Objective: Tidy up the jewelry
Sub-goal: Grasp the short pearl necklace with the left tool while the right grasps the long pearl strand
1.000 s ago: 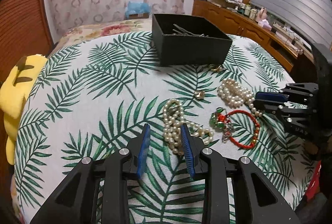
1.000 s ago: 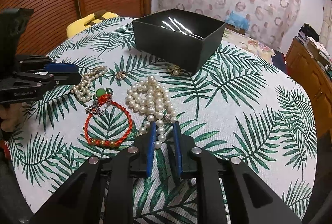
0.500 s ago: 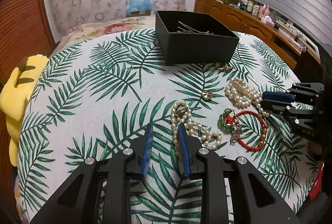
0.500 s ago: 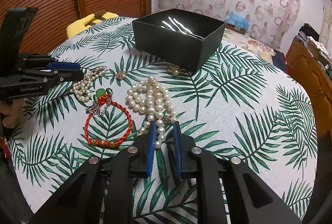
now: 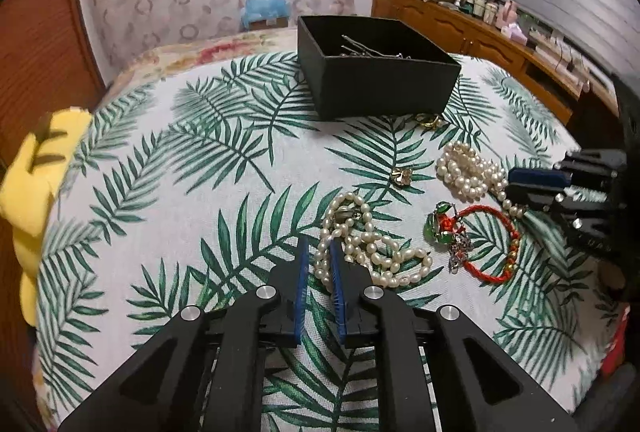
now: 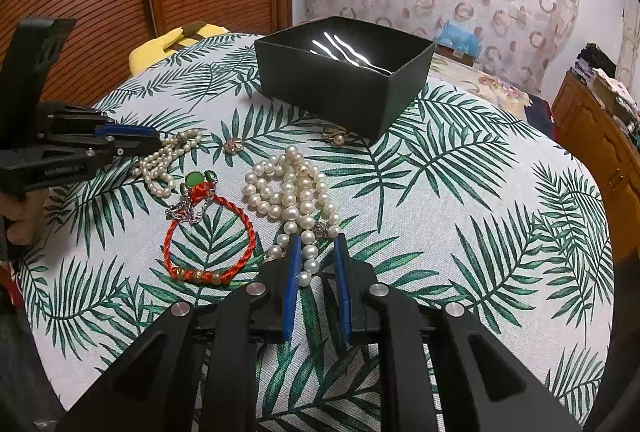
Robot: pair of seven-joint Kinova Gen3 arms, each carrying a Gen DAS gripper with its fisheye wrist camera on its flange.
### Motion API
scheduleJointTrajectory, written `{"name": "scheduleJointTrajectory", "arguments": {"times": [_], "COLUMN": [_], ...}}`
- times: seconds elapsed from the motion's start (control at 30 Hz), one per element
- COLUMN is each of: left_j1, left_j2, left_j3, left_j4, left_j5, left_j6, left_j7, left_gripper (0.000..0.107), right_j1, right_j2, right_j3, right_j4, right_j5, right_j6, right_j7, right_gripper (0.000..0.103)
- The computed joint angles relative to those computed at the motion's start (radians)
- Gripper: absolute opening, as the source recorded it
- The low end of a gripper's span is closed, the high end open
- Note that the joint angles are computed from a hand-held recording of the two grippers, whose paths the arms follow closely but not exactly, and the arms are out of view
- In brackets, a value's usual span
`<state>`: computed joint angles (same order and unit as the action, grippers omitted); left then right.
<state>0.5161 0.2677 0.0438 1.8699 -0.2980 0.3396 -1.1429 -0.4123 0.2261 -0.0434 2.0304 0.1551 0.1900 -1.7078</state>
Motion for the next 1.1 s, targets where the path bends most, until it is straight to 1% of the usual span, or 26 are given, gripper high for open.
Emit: {"name": "scheduleJointTrajectory", "arguments": {"times": [0.03, 0.07, 0.17, 0.3, 0.4, 0.47, 0.57, 0.67, 0.73, 0.8, 0.93, 1.0, 1.1], "left_j1": [0.026, 0.033, 0.001, 0.002, 0.017, 0.011, 0.028, 0.030, 0.032, 0.018, -0.015, -0.042, -0.065], "left_j2": [0.002, 0.002, -0.004, -0.053, -0.092, -0.119, -0.153, -0.183, -0.203, -0.214, -0.230, -0.237, -0.247], "left_j3": [-0.020, -0.025, 0.006, 0.005, -0.007, 0.001, -0.006, 0.002, 0.005, 0.024, 0.070, 0.093, 0.114], "left_j4": [-0.003, -0.004, 0.001, 0.042, 0.068, 0.080, 0.091, 0.101, 0.110, 0.110, 0.088, 0.078, 0.071], "left_j5": [-0.026, -0.035, -0.009, -0.009, -0.034, -0.040, -0.092, -0.149, -0.207, -0.234, -0.288, -0.274, -0.286], "left_j6": [0.005, 0.007, 0.007, -0.041, -0.074, -0.091, -0.110, -0.127, -0.142, -0.146, -0.120, -0.120, -0.123], "left_j7": [0.023, 0.033, 0.006, 0.018, 0.047, 0.057, 0.109, 0.170, 0.230, 0.256, 0.283, 0.258, 0.260], "left_gripper": [0.010, 0.010, 0.004, 0.004, 0.004, 0.004, 0.004, 0.004, 0.004, 0.004, 0.004, 0.004, 0.004], "right_j1": [0.005, 0.007, 0.000, 0.007, 0.002, 0.007, 0.018, 0.039, 0.049, 0.049, 0.064, 0.052, 0.082], "right_j2": [-0.001, -0.001, -0.001, -0.001, -0.001, -0.001, 0.000, 0.000, 0.001, 0.000, 0.001, 0.001, 0.004], "right_j3": [-0.005, -0.008, 0.001, -0.006, -0.001, -0.006, -0.015, -0.034, -0.042, -0.042, -0.055, -0.043, -0.071], "right_j4": [0.001, 0.001, 0.001, 0.001, 0.001, 0.001, 0.001, 0.001, 0.000, 0.001, -0.001, -0.002, -0.006], "right_j5": [-0.004, -0.007, -0.003, -0.009, -0.007, -0.011, -0.020, -0.037, -0.048, -0.053, -0.073, -0.069, -0.094], "right_j6": [0.000, -0.001, 0.000, -0.001, 0.000, -0.001, -0.002, -0.002, -0.001, -0.001, -0.001, 0.001, 0.003], "right_j7": [0.004, 0.005, 0.003, 0.010, 0.007, 0.011, 0.020, 0.039, 0.052, 0.058, 0.078, 0.075, 0.100], "right_gripper": [0.017, 0.017, 0.017, 0.017, 0.018, 0.018, 0.018, 0.018, 0.018, 0.018, 0.019, 0.019, 0.019]}}
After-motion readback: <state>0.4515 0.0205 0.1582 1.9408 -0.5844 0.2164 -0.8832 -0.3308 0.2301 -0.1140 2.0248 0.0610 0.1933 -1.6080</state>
